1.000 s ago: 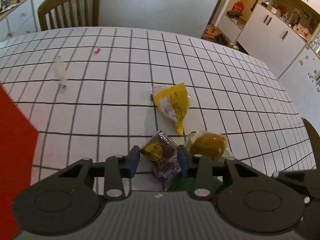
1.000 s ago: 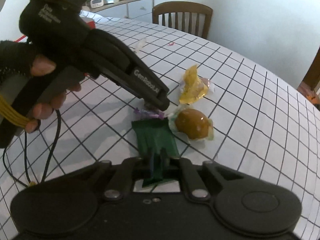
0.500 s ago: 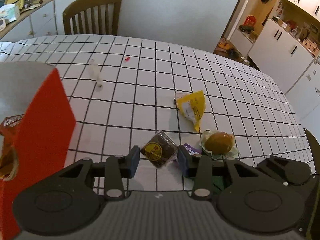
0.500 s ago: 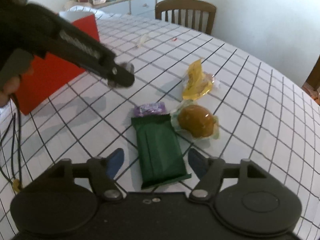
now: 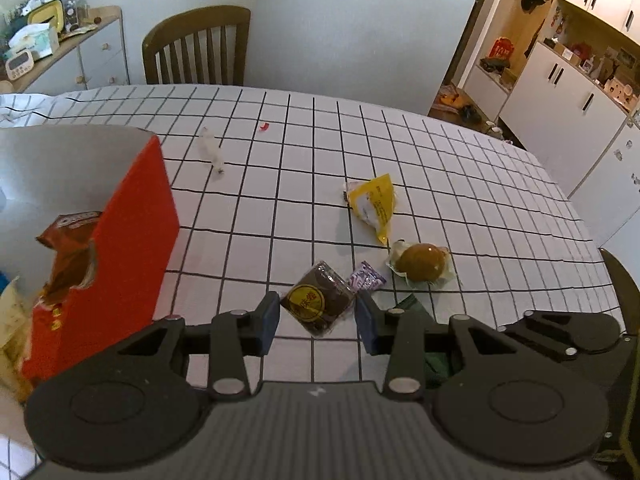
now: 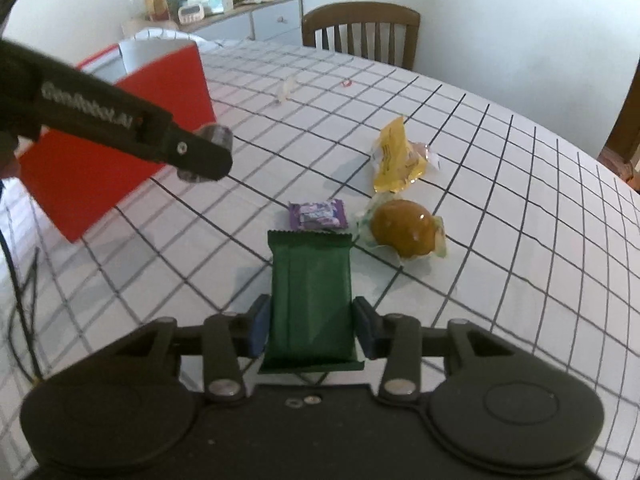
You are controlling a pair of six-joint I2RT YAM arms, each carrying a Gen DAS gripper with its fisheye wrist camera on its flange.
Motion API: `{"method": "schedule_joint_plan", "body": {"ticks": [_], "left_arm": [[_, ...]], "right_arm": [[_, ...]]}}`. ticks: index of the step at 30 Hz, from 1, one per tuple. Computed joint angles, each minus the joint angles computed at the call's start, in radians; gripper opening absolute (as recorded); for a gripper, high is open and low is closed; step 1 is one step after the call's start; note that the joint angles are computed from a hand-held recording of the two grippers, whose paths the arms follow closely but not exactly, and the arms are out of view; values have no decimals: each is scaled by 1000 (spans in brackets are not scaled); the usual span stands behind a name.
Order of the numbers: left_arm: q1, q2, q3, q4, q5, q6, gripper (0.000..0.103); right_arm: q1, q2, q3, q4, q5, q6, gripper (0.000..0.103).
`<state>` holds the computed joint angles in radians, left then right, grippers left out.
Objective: Organize snacks
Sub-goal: 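Carry the cake and green bar over the red box and open both tools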
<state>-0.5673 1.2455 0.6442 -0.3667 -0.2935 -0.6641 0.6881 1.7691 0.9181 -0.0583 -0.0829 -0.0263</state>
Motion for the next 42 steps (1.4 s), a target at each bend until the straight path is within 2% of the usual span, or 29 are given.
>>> {"method": "schedule_joint_plan", "body": {"ticks": [6, 12, 18, 23, 28, 33, 37, 42], "left_arm": [[-75, -133, 26, -173, -90, -63, 40], [-111, -268, 58, -337, -160, -94, 40], [-84, -413, 72, -476, -199, -87, 40], [24, -551, 69, -563, -168, -8, 40], [267, -679, 63, -603, -40, 179, 40], [667, -748, 62, -610, 217, 454, 40], [1059, -732, 62, -609, 483, 718, 40], [1378, -637, 58, -593, 677, 952, 40]], "right_arm": [[56, -158, -31, -69, 43, 39, 42], [124, -240, 16, -146, 86, 92, 42], [203, -230, 113, -186, 127, 137, 42], [278, -165, 229, -213, 157, 176, 42], [353, -75, 355, -239, 201, 198, 42], [412, 32, 495, -273, 233, 215, 42], [443, 122, 610, -309, 254, 235, 42], [472, 234, 754, -363, 270, 254, 42]]}}
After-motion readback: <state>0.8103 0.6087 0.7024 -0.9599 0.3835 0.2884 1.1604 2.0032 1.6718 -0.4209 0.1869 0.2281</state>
